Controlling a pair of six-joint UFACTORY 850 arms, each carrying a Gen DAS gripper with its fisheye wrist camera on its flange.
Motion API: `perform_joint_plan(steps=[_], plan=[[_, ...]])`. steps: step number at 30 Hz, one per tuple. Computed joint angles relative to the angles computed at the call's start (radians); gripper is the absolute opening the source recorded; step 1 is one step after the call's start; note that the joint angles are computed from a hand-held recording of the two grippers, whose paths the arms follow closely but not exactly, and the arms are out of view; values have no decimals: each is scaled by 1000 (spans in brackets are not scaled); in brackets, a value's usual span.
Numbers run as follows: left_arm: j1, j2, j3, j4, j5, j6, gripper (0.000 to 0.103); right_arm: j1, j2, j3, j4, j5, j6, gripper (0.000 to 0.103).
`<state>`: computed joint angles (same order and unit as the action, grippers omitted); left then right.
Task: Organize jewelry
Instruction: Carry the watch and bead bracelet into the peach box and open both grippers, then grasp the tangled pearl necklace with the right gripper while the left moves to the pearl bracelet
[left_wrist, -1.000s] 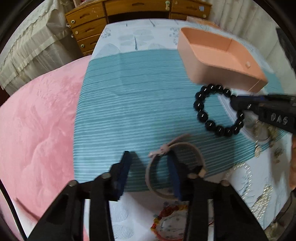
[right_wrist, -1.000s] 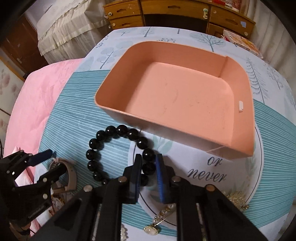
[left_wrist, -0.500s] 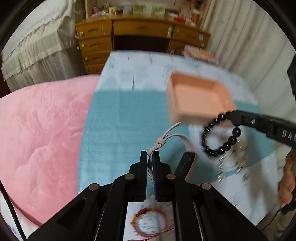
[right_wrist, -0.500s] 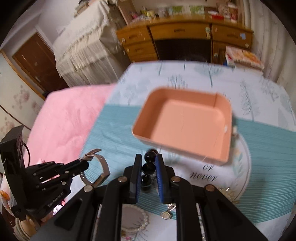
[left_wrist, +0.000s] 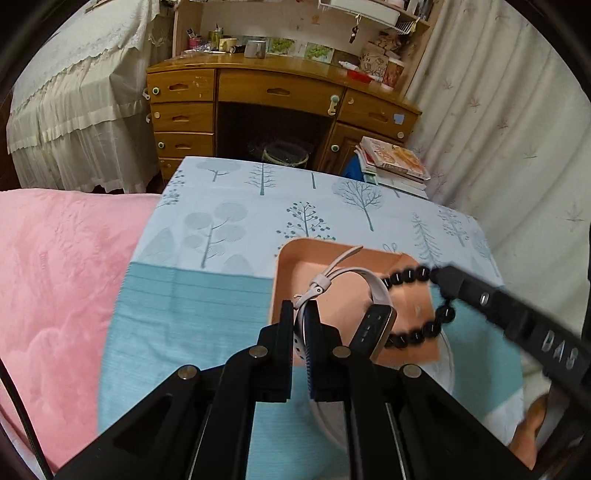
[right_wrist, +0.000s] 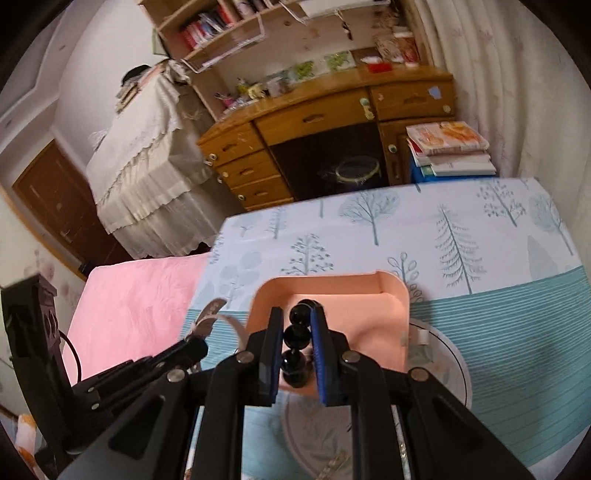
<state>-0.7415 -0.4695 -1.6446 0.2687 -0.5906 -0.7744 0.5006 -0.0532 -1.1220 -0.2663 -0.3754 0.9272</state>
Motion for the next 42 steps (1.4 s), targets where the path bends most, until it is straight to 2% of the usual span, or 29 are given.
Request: perform_joint_plan(steps=[4,8,10,13,15,17,20,24,25,27,29,34,38,39,40,42], plan=[[1,-95,-78,9,-38,-11,4,-29,-47,9,41,-33,-43,15],[-5,-172,-139,30,-86,-16,6,-37,-64,21,-23,-93,7,16],[-10,-177,-135,56,-84,-34,12,-47,-60,30,31,-95,-61,17],[-18,-158,-105,94,-58,-62,33,-49,-33,54,35,-76,-72,17],[-16,-131,-71,67,-14,-40,47,-39,-14,68,7,-69,-55,22],[-21,-100,-39,72,7,-55,54,-27,3,76,-25,-67,-24,28],[-46,-58,2,206,6,-180,67,5,43,105,-122,-54,75,32],[-78,18,72,353,9,-317,70,55,108,153,-271,-40,227,32],[-83,34,85,375,4,-341,71,76,128,169,-358,-47,317,32],[-96,68,114,434,-10,-402,73,112,151,182,-490,-83,452,32],[-112,98,138,491,-35,-454,74,140,176,194,-552,-122,515,32],[-139,170,203,555,-51,-512,74,176,238,229,-547,-142,539,32],[-157,229,263,550,-37,-530,79,223,261,239,-518,-213,498,32],[-166,251,287,562,-38,-549,80,232,268,245,-507,-219,490,34],[-175,266,306,573,-41,-563,82,242,279,254,-488,-222,480,42],[-193,292,337,591,-50,-589,92,260,301,273,-475,-225,484,53]])
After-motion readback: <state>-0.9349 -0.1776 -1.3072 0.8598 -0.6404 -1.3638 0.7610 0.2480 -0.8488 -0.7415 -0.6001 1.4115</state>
